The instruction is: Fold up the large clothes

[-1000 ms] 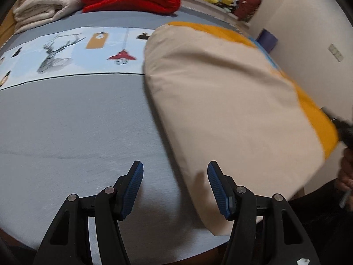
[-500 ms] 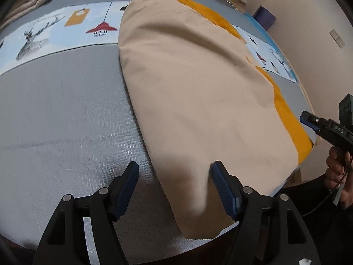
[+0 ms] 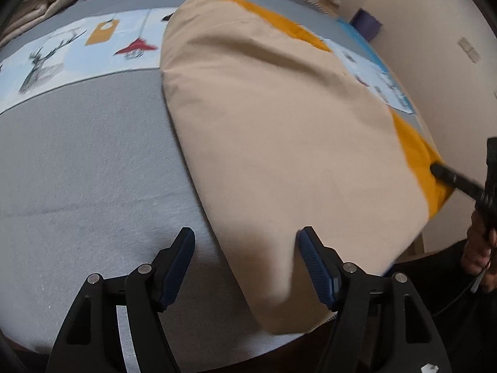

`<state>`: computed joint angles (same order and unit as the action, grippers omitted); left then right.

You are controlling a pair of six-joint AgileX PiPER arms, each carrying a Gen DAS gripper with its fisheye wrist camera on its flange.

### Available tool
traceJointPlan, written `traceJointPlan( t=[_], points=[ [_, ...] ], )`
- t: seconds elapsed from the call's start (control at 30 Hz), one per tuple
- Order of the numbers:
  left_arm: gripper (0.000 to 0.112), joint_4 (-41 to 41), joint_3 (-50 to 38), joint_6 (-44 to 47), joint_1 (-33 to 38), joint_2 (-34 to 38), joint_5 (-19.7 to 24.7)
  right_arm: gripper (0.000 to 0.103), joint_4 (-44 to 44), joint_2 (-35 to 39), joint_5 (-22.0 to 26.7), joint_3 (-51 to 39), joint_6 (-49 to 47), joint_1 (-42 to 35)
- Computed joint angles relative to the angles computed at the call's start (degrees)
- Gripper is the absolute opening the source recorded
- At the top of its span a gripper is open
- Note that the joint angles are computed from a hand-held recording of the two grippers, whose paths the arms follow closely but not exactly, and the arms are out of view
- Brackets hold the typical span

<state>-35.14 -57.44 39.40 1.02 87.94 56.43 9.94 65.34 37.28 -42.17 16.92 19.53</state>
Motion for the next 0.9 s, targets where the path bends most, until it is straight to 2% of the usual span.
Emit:
traceJointPlan(
  t=[0.07, 0.13, 0.23, 0.33, 0.43, 0.5, 0.6, 0.67, 0.73, 0.8, 0.9],
  points=[
    [0.066, -0.4, -0.2, 1.3, -1.5, -0.4, 0.4, 0.003, 1.8, -3.5, 1.6, 0.7, -0.3, -3.8],
    [0.066, 0.7, -0.9, 0.7, -3.4, 0.4, 0.5, 0.003, -2.4, 1.4, 5.1, 1.2, 4.0, -4.0],
    [0.066, -0.2, -1.7, 0.7, -3.9, 1.4, 1.7, 0.003, -4.3, 10.7, 6.6, 1.5, 6.4, -1.6],
    [0.069, 1.1, -2.4, 0.2, -4.4, 3.1, 2.0, 0.003, -10.2, 13.6, 7.9, -0.7, 10.3, 3.0],
    [0.074, 4.0, -4.3, -3.4, -5.0, 6.8, 3.0, 0.004, -8.3, 15.4, 9.9, -2.4, 8.9, 1.7],
    [0.074, 3.9, -5.8, -4.3, -4.5, 7.7, 4.0, 0.008, -7.1, 14.0, 11.7, -4.2, 8.4, -0.6],
    [0.074, 5.3, -5.0, -4.1, -5.5, 6.2, 2.5, 0.013, -11.3, 8.6, 9.7, -7.8, 12.6, -2.2],
    [0.074, 5.8, -4.5, -3.7, -6.1, 5.5, 1.8, 0.022, -11.7, 7.7, 6.8, -11.3, 11.4, -3.8],
    [0.074, 5.6, -4.7, -3.1, -5.7, 5.9, 2.1, 0.052, -9.0, 10.8, 4.0, -15.9, 7.5, -5.9],
    [0.074, 5.0, -4.7, -2.7, -5.1, 6.1, 2.6, 0.058, -1.9, 17.3, 3.3, -21.8, -1.6, -8.2],
    [0.074, 4.6, -4.6, -2.3, -4.7, 6.3, 2.5, 0.058, 3.0, 29.8, 5.8, -31.8, -6.8, -10.0]
  ],
)
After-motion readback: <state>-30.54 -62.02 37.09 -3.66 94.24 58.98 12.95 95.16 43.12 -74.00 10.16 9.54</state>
